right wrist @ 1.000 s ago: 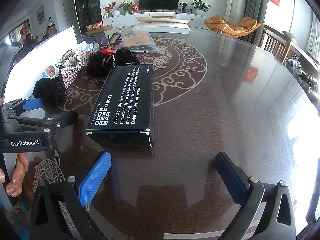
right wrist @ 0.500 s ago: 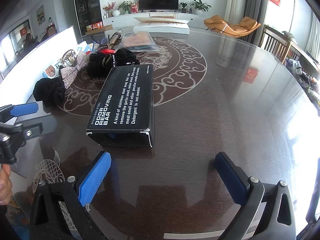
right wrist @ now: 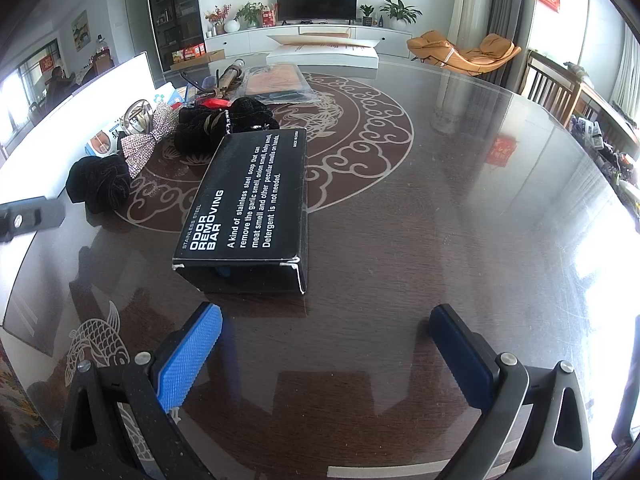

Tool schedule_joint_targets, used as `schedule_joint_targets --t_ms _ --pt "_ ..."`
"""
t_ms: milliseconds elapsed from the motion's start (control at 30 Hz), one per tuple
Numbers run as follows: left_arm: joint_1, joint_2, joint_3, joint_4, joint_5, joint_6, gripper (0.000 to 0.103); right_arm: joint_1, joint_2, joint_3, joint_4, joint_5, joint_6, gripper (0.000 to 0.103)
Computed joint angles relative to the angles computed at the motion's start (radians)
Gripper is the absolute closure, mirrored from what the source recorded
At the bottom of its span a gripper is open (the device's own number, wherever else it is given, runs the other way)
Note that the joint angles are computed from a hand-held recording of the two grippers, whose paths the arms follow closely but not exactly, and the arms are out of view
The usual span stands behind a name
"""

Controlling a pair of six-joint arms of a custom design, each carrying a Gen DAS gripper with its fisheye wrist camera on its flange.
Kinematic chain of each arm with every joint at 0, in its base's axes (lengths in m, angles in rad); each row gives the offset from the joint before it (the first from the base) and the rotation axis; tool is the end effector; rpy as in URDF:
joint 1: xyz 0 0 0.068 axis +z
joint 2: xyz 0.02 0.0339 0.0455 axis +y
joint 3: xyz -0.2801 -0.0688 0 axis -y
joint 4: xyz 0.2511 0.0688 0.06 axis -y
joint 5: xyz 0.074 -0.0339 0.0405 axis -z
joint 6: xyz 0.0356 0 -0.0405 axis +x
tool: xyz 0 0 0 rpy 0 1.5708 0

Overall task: Organize objects
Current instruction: 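Move the open left gripper toward the black velvet cloth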

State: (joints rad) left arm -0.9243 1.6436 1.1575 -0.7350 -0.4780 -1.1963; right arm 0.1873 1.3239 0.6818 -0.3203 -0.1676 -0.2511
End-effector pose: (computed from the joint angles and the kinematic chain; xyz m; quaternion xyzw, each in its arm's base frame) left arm 0.2098 -0.2508 0.2294 -0.1705 0.9423 -0.0336 0.2860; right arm 0.2454 0.0526 0.1933 -0.2312 0.9225 0.0703 0.3009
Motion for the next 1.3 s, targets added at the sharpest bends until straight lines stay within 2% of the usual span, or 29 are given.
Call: schedule_joint_targets --t_ms 200,267,567,967,1133,1300 --pt "0.059 0.173 0.210 -0.165 -0.102 0.003 0.000 0.000 -0.001 -0.002 0.002 -0.001 0.000 0.000" --pt "0.075 0.213 0.241 -0.214 -0.108 -0.011 0.000 0.001 0.001 0.001 0.001 0.000 0.000 0.000" --pt "0.061 0.140 0.108 -0.241 -0.052 -0.068 0.000 0.000 0.000 -0.001 0.002 0.000 0.000 0.000" --pt "-0.019 0.068 0.069 -0.287 -0.020 -0.104 0.000 0.000 0.001 0.000 0.002 0.000 0.000 0.000" --pt "0.000 0.023 0.065 -0.234 -0.012 -0.066 0.000 0.000 0.000 -0.002 0.003 0.000 0.000 0.000" --pt "0.038 0.043 0.062 -0.188 0.018 -0.018 0.000 0.000 -0.001 -0.002 0.003 0.000 0.000 0.000"
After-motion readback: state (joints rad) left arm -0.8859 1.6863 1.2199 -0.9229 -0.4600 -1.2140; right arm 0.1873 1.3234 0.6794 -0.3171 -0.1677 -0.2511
